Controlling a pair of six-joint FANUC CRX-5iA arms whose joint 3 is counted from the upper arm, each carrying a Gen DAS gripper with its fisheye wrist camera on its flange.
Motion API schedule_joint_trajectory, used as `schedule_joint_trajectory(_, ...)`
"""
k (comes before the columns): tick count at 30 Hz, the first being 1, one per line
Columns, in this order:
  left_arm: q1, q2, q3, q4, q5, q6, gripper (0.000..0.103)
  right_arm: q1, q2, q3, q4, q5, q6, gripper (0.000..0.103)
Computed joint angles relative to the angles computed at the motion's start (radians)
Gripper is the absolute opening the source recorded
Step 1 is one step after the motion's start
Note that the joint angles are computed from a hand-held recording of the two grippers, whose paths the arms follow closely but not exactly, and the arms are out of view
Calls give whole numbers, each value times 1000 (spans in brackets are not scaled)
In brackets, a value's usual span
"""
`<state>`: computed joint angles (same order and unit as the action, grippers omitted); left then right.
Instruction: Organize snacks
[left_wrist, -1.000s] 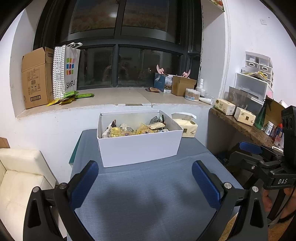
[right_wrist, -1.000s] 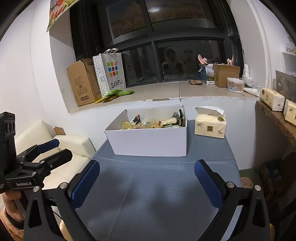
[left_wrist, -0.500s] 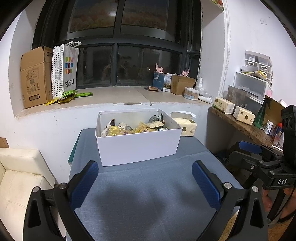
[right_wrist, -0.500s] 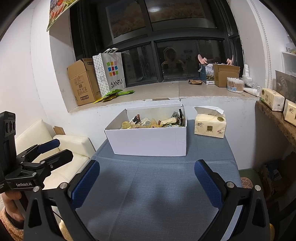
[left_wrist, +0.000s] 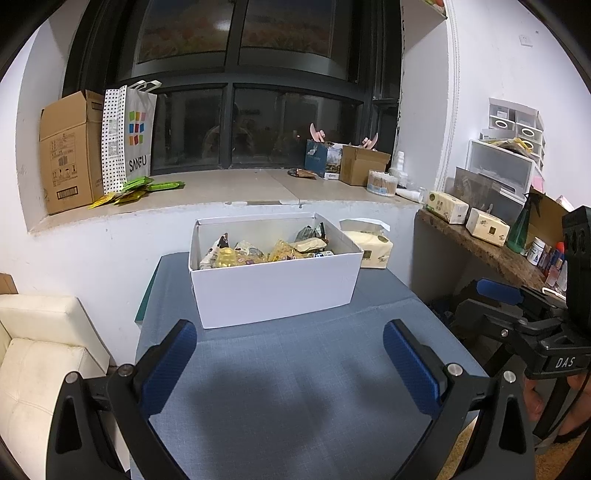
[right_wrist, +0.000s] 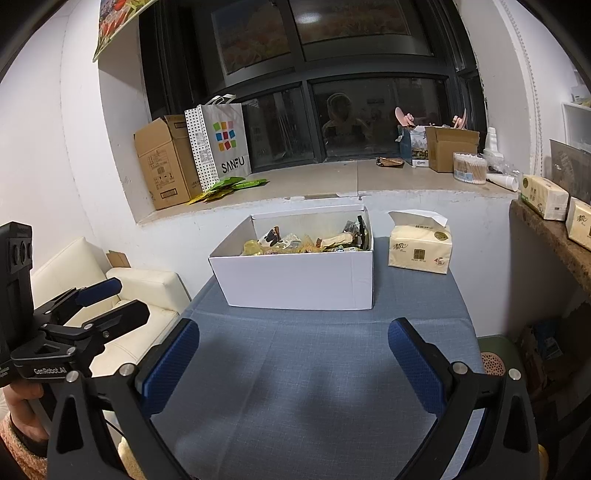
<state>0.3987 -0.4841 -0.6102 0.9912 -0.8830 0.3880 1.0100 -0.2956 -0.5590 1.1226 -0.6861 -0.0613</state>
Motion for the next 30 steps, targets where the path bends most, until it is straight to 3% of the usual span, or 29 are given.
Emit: schedule_joint_trajectory(30, -2, 5, 1, -7, -6, 0, 103, 6, 5, -2, -4, -4, 1, 103)
